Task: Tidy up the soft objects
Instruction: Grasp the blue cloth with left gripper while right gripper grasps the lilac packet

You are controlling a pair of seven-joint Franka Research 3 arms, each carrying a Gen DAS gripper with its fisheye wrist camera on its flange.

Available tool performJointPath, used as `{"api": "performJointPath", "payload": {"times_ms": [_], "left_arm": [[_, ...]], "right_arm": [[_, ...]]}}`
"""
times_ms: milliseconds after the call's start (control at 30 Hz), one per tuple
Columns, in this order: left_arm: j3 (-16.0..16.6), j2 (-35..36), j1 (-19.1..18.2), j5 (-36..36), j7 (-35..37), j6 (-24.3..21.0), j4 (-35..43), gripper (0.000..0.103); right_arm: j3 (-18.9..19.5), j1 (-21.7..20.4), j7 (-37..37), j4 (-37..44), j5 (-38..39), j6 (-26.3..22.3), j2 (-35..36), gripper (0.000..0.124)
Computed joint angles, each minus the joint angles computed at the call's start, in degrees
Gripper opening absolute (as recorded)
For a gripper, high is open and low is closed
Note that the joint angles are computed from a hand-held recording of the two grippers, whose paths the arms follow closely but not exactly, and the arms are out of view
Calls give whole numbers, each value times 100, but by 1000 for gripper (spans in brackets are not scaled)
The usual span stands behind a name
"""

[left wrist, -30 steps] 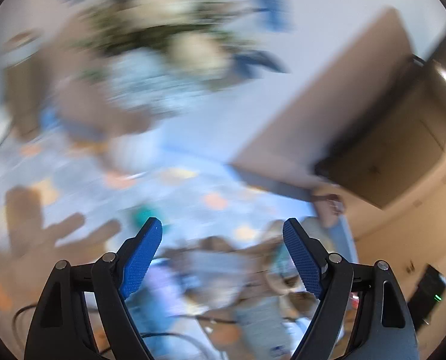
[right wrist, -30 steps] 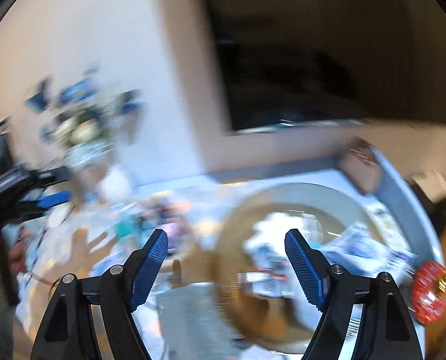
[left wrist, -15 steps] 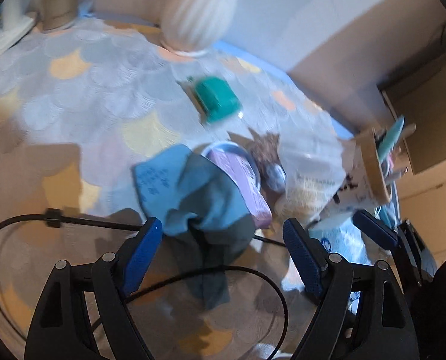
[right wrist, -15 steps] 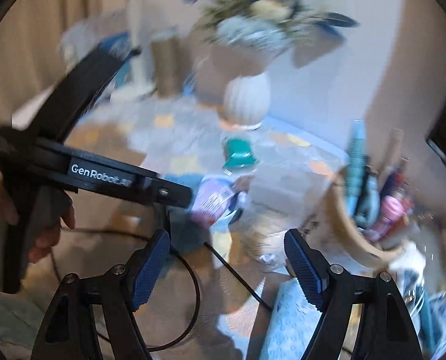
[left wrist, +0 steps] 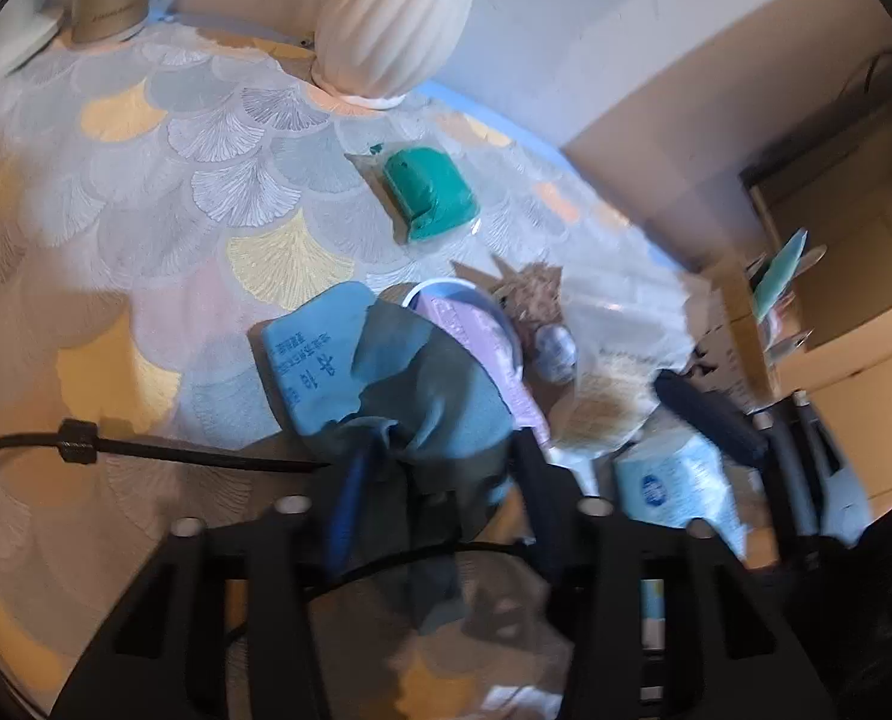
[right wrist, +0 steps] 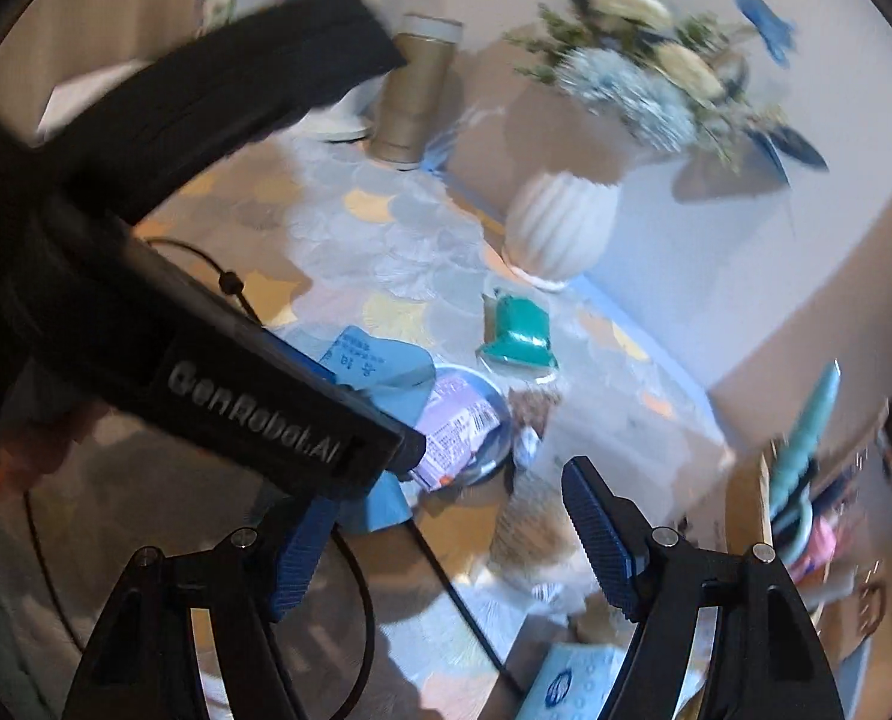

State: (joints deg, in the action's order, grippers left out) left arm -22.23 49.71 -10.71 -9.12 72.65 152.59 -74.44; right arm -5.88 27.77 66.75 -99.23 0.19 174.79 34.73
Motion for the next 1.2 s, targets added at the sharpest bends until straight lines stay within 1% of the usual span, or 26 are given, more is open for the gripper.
{"api": "performJointPath", "payload": {"times_ms": [33,67,100,167,233,333,367,400,433,467,533,567,600,667,733,767,800,833,867,900,933,967,1000,1067,1167,1200], "left_arm": [[33,-33,-16,12,-37,92,-55,22],[36,-70,-2,8,-57,190,-128,17],[-8,-92,47,-28,-55,278,-195,16],[-75,-121,142,-104,-82,432,-307,9],[56,-184,112,-61,-304,477,-403,8],[-31,-311,278,-163,-488,859,-750,6],[-61,-273,303,-156,-520,931,-738,6],[-173,-271,404,-194,-489,1028,-787,6],[-274,-259,490,-214,-446,1082,-803,6],[-286,-264,505,-198,-462,1111,-812,6],[-287,-313,526,-158,-514,1179,-861,6],[-313,-324,551,-154,-527,1229,-883,6],[-362,-336,596,-164,-527,1296,-915,6],[-383,-322,610,-127,-555,1292,-879,6],[-376,-259,584,-52,-537,1107,-760,6],[-445,-161,598,-25,-435,829,-596,6],[-454,-37,561,-37,-385,670,-413,7],[-484,16,557,-87,-332,579,-345,8],[-501,106,526,-147,-315,443,-206,14],[-463,182,462,-193,-342,373,-88,20],[-432,217,419,-248,-380,344,-23,32],[-413,226,396,-295,-396,349,-5,39],[-391,261,364,-344,-441,342,53,43],[-313,228,311,-379,-530,369,34,61],[-222,192,247,-382,-675,453,-12,71],[-111,196,166,-308,-774,389,40,71]], "right_arm": [[-98,92,-33,1,-99,32,26,74],[-155,150,-74,36,-173,44,71,74],[-200,195,-111,74,-230,47,116,74],[-262,251,-149,191,-292,-12,216,72],[-236,227,-188,316,-306,-57,322,68],[-549,491,-53,516,-475,-228,500,63],[-628,559,-21,589,-556,-305,565,62],[-661,586,15,674,-614,-378,630,60],[-669,594,53,733,-658,-427,676,56],[-666,594,85,762,-699,-463,695,52],[-718,638,192,781,-793,-484,725,31],[-921,793,362,751,-892,-415,744,25],[-1071,889,615,723,-1120,-303,757,23],[-921,758,490,697,-976,-339,679,21],[-868,687,539,587,-961,-239,586,19],[-796,618,527,553,-926,-237,544,19],[-682,515,503,507,-860,-256,472,19],[-604,428,486,485,-807,-252,436,19],[-534,364,476,434,-754,-258,373,18],[-461,287,444,423,-707,-288,337,18],[-432,255,443,365,-677,-287,277,18],[-467,309,496,262,-676,-251,214,18],[-457,300,502,245,-665,-249,196,18],[-464,316,533,123,-655,-215,104,18],[-430,295,552,78,-632,-232,61,18],[-396,267,545,71,-613,-255,41,18]]}}
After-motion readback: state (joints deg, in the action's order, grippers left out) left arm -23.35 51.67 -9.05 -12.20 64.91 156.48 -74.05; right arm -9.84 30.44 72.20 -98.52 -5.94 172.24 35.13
